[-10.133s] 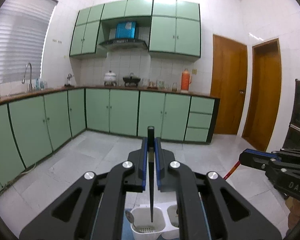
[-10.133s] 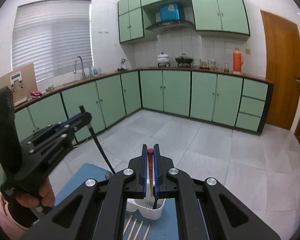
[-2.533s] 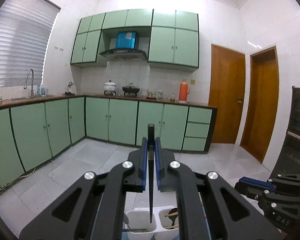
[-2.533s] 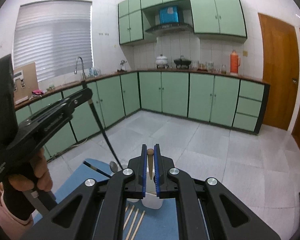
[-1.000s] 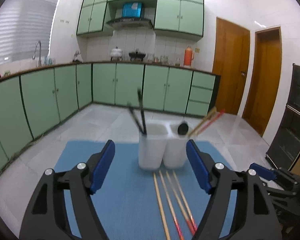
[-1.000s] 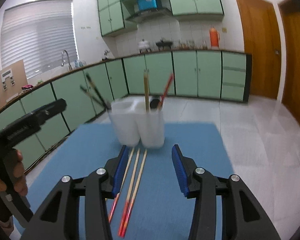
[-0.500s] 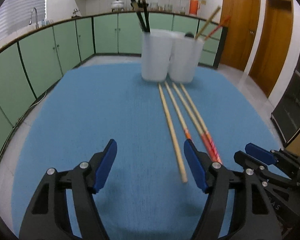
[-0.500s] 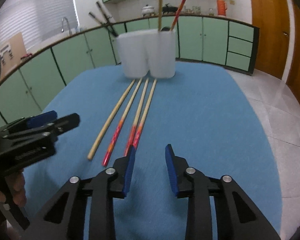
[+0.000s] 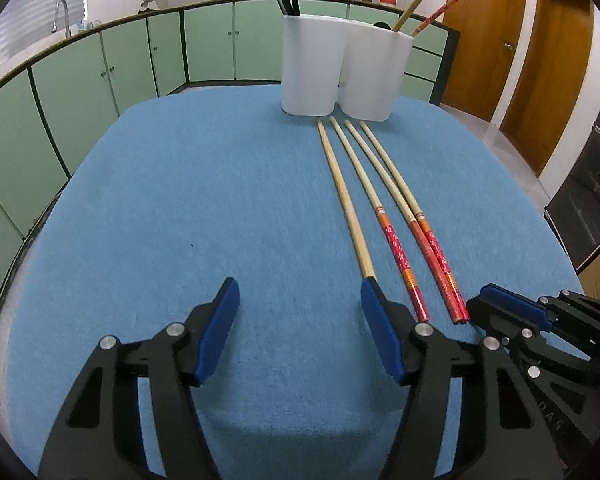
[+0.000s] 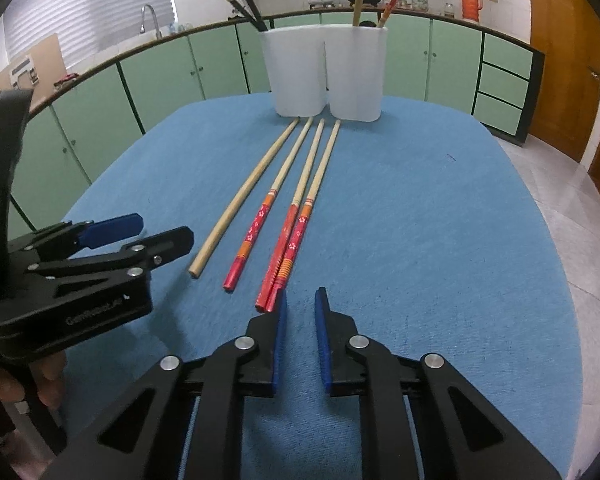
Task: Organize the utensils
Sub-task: 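Grasp a red-patterned chopstick with the right tool while the left tool grasps a plain wooden chopstick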
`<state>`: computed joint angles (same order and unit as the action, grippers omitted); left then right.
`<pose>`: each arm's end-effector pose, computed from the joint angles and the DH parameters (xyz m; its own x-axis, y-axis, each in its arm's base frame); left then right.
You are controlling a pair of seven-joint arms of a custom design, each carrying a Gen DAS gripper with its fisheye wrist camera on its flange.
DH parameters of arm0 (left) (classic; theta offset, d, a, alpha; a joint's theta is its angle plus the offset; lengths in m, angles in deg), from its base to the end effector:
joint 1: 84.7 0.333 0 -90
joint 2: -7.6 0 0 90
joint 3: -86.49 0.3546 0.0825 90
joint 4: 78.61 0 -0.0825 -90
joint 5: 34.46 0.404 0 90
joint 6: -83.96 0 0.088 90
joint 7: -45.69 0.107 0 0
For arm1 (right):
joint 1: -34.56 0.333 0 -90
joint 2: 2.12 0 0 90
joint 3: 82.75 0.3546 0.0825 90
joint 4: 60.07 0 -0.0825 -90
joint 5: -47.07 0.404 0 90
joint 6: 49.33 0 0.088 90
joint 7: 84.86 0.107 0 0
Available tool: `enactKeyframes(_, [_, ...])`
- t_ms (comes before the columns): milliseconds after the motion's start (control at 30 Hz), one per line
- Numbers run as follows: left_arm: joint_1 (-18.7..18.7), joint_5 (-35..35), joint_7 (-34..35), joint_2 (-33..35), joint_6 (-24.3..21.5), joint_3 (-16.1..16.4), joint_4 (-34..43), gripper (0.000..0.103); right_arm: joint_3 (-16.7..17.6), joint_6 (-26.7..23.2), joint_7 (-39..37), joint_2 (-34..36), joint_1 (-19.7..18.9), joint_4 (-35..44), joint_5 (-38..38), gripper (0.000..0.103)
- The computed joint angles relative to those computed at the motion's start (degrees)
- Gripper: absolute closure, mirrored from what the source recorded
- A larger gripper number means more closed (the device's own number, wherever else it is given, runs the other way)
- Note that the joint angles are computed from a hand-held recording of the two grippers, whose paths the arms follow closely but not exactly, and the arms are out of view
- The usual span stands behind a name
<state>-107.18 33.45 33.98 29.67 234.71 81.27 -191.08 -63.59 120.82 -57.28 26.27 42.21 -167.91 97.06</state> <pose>0.5750 -0.3231 0.3187 0.2927 -0.9547 0.0529 -0.7149 -0.2553 -0.6509 0.6536 0.2433 0.3226 0.6310 -0.7677 -0.1118 -0.6249 -0.4177 -0.6596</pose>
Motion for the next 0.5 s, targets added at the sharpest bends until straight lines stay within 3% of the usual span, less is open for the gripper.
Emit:
enactKeyframes(167, [0.0,-1.0,0.6,0.3,0.7,-0.1,0.1,0.042,0.2,-0.1,0.0,-0.3,-0.3,-0.3,0.2,0.089])
enactKeyframes(300, [-0.1,-1.0,-0.2,0.1,1.0,0.1,-0.2,0.042,2.7,-1.2,-3.7,-0.9,-2.9,-0.5,4.4,0.089])
enactKeyframes(400, [0.0,-1.3,-0.2,0.2,1.3,0.2,-0.1,0.042,1.5,-4.0,-4.8,-1.3,-2.3,-0.3,5.7,0.089])
enactKeyframes(500, [-0.1,-1.2,-0.3,0.2,1.3,0.2,-0.2,0.042,-1.4,-3.8,-3.0,-1.2,0.8,-0.3,3.8,0.090])
